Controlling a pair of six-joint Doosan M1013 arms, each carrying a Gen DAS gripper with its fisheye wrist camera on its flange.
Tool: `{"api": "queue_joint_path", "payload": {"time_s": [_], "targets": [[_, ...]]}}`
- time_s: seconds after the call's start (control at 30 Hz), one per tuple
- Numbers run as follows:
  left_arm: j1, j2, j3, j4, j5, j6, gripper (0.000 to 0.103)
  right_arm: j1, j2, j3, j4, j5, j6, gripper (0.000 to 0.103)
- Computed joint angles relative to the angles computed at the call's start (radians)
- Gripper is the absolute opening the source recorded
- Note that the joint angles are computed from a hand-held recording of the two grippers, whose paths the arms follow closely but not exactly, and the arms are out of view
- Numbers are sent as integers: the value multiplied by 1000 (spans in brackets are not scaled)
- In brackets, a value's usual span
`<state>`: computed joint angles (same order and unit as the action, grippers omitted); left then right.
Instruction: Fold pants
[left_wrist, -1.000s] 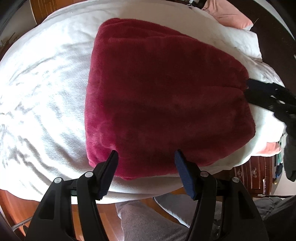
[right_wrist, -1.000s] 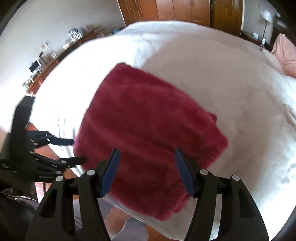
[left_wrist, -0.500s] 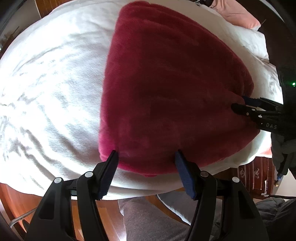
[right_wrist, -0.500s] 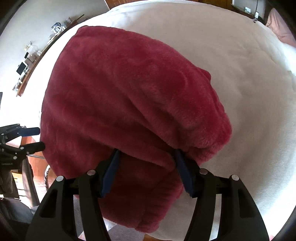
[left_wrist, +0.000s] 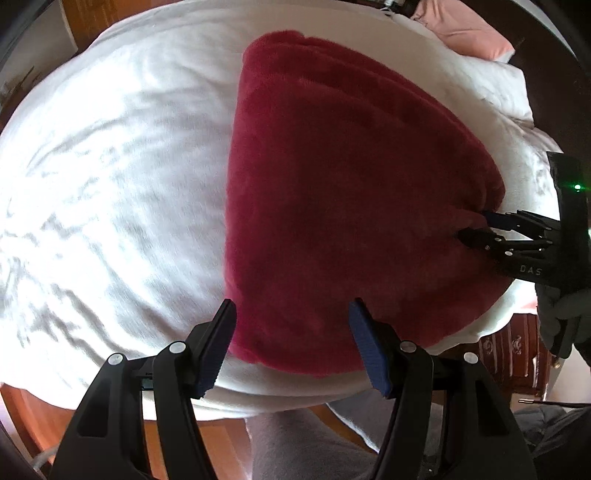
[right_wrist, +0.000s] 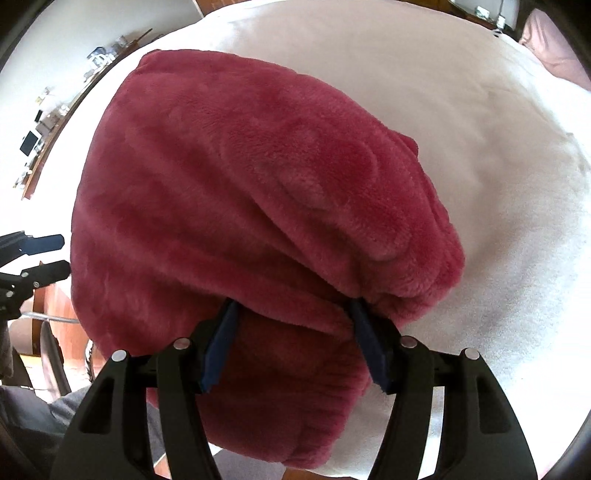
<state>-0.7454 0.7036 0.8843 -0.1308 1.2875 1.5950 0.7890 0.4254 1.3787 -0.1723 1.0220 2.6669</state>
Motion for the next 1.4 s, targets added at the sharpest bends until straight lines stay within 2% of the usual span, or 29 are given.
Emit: {"api": "queue_joint_path", "payload": {"time_s": [0.17, 0.5, 0.77, 1.03, 1.07, 1.17, 1.3, 1.4], "targets": [[15, 38, -85, 19, 23, 75, 63, -1, 33, -52, -5, 63, 37, 65], [54, 125, -263, -17, 95, 187, 63, -1, 115, -176, -26, 203, 117, 70], [74, 190, -383, -44, 153, 284, 63, 23, 206, -314, -71, 342, 174, 71], [73, 251, -484, -58, 191, 305, 63, 31, 263, -449, -85, 452, 176, 71], [73, 257, -495, -62, 196, 304, 63, 36, 261, -460, -97, 449, 194, 71], [74, 273, -524, -93, 213, 302, 78, 47, 236, -455, -141, 414, 293, 71], [64, 269, -513, -94, 193, 313, 79, 59, 187, -397, -209, 360, 470, 80], [57, 284, -535, -95, 212, 297, 84, 56, 160, -344, -195, 303, 555, 84]]}}
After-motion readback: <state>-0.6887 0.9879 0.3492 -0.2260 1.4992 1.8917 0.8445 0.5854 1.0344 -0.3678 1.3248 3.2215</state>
